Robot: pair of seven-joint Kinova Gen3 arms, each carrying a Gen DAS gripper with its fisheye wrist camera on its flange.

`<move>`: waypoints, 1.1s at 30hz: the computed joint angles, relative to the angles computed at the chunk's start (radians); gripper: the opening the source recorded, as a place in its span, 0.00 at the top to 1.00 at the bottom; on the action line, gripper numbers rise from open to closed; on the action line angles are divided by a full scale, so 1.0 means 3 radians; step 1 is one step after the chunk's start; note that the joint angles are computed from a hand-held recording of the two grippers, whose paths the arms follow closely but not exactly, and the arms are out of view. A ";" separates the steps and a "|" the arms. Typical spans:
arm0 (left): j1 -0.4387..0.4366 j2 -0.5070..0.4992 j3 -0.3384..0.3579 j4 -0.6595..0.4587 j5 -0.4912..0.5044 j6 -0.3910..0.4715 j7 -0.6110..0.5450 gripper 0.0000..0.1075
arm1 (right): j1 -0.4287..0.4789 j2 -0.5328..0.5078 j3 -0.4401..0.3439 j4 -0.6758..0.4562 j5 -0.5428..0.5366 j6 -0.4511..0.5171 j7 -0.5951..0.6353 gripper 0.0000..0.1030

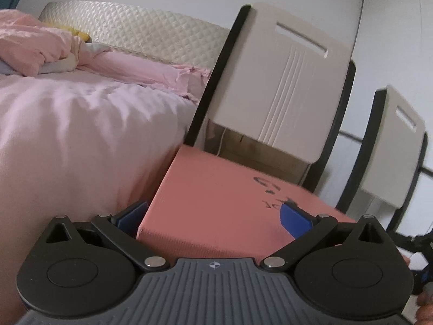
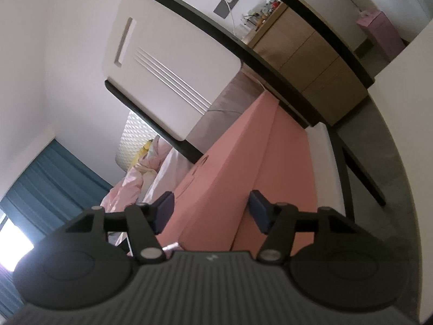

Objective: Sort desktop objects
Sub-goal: 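Lower the lid with both grippers onto the box rim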

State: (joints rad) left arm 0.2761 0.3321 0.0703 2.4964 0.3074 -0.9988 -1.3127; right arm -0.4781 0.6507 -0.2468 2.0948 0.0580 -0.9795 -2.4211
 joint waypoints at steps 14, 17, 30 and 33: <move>0.0164 -0.0097 0.0032 0.0088 0.0182 0.0132 -0.0164 0.04 | 0.0001 -0.0140 0.0031 0.0183 0.0072 0.0003 0.0209 0.45; 0.0212 -0.0077 0.0027 0.0090 0.0216 0.0095 -0.0252 0.04 | -0.0001 -0.0166 0.0042 0.0193 0.0060 0.0037 0.0274 0.45; 0.0462 -0.0041 0.0003 -0.0073 0.0683 0.0262 -0.0836 0.04 | -0.0192 -0.0277 0.0122 0.0128 -0.0333 0.0423 0.0862 0.47; 0.0447 -0.0064 -0.0005 -0.0149 0.0735 0.0451 -0.0951 0.04 | -0.0234 -0.0264 0.0131 0.0070 -0.0465 0.0580 0.0896 0.52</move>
